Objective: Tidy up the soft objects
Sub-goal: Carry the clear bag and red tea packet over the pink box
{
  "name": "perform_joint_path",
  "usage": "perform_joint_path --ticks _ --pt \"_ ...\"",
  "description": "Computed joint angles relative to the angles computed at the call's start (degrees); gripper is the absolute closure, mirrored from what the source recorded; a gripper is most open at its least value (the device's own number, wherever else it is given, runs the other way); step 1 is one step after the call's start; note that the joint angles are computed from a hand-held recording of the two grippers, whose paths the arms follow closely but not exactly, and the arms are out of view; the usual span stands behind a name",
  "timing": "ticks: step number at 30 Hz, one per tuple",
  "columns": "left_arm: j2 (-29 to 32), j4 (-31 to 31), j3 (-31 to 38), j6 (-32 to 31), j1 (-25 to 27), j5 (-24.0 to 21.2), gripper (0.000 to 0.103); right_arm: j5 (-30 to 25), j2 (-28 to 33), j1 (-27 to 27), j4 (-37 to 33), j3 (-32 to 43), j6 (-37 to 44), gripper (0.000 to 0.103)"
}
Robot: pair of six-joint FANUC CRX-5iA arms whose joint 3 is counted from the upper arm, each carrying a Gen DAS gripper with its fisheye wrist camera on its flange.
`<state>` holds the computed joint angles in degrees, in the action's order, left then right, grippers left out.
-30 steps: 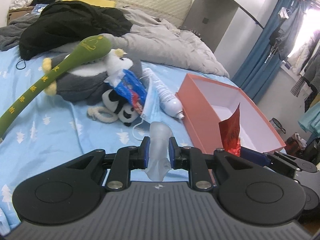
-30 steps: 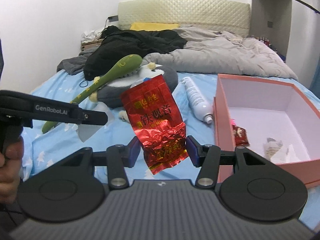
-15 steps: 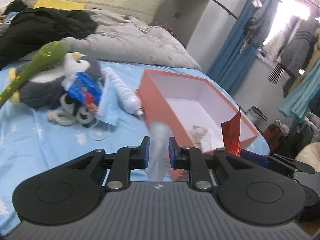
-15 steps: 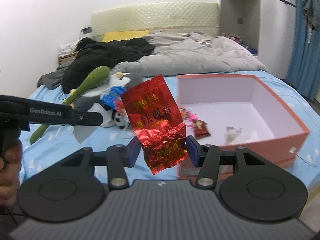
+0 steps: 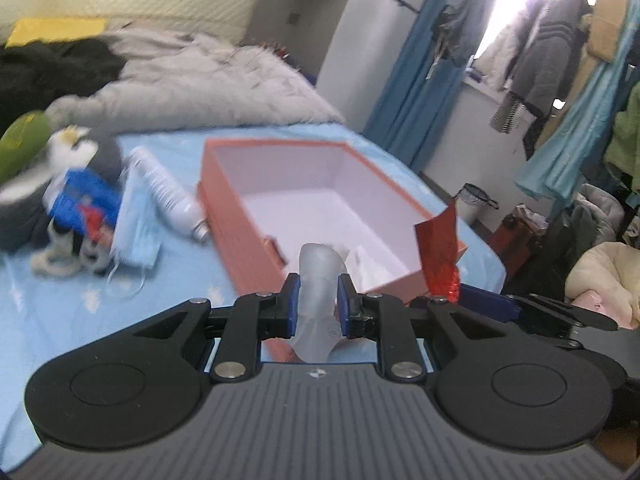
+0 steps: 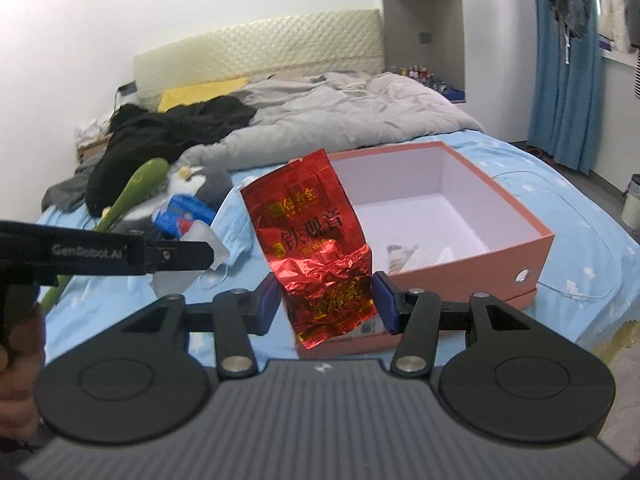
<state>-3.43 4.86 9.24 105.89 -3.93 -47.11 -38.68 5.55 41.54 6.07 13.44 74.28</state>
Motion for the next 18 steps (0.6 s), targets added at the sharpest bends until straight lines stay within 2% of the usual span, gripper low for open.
perform_joint_path --ticks 5,7,10,14,16,18 --pt "5.3 2.3 6.6 -4.7 0.4 -0.5 0.080 1.7 3.3 -1.9 1.0 4.2 -0.4 0.049" --pt "7.7 3.2 9.6 -6.0 0.7 -0.3 0.080 0.2 6.2 -3.0 0.8 8.4 -0.5 0.049" --pt "12.7 4.5 16.3 -7.2 1.4 -3.1 0.080 -3.9 11.7 -5.2 -2.0 17.5 0.7 0.049" --pt "20.6 2.1 28.6 -7.4 1.3 -8.4 0.080 -11.8 20.2 -7.3 -3.6 31.2 1.4 0.049" --pt "24.2 -2.1 34.9 -6.9 0.2 -11.0 0.080 -15.4 24.4 -7.5 -1.2 37.2 1.1 0.049" --pt "28.2 -3.3 40.7 -6.9 -0.1 -13.9 0.080 -20.1 29.0 -8.1 -1.1 44.5 1.7 0.049"
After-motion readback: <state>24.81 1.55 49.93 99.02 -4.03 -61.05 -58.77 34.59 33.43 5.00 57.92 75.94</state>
